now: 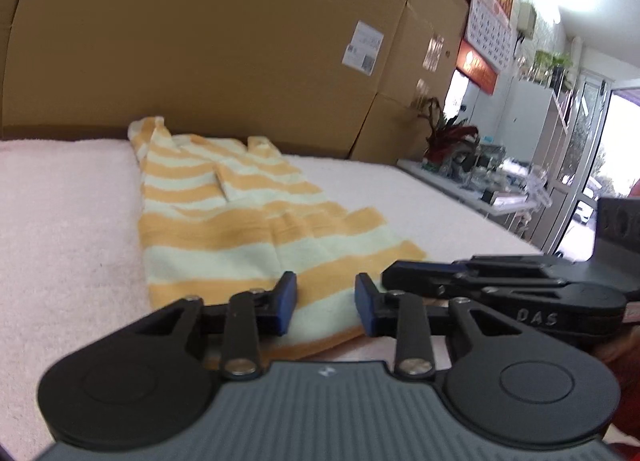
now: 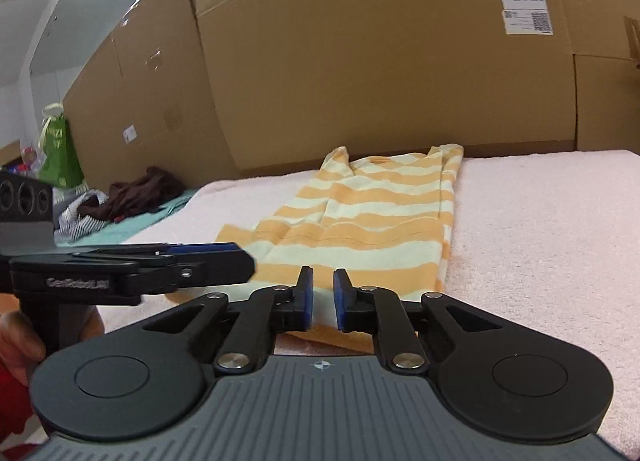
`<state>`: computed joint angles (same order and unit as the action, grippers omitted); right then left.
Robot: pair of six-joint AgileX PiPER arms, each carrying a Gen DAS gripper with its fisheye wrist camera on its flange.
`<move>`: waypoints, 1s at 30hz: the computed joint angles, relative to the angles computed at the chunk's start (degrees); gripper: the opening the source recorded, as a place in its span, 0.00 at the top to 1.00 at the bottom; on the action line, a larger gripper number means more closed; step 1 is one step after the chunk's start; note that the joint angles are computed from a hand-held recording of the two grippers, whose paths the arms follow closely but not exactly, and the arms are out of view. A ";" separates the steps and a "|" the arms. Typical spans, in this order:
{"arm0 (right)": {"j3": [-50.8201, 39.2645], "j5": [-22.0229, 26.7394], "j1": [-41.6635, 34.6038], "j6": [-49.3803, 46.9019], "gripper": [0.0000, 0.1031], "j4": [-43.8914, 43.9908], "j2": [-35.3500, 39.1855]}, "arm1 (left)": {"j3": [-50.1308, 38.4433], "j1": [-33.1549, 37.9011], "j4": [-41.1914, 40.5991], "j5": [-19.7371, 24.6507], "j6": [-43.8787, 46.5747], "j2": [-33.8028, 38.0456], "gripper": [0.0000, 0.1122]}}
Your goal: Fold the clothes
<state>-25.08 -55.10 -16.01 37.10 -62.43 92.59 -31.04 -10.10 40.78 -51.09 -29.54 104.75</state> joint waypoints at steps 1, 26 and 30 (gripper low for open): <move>0.65 0.43 -0.03 -2.67 0.90 1.33 0.11 | 1.33 -0.27 -2.95 -1.72 4.46 0.46 0.75; -3.77 2.81 -4.31 6.56 0.87 -2.03 -0.01 | -2.12 3.35 -4.30 2.89 2.57 -1.82 0.72; -9.70 8.37 0.59 12.50 0.87 -1.28 0.53 | -6.65 0.93 -6.78 10.78 -0.17 -1.86 0.67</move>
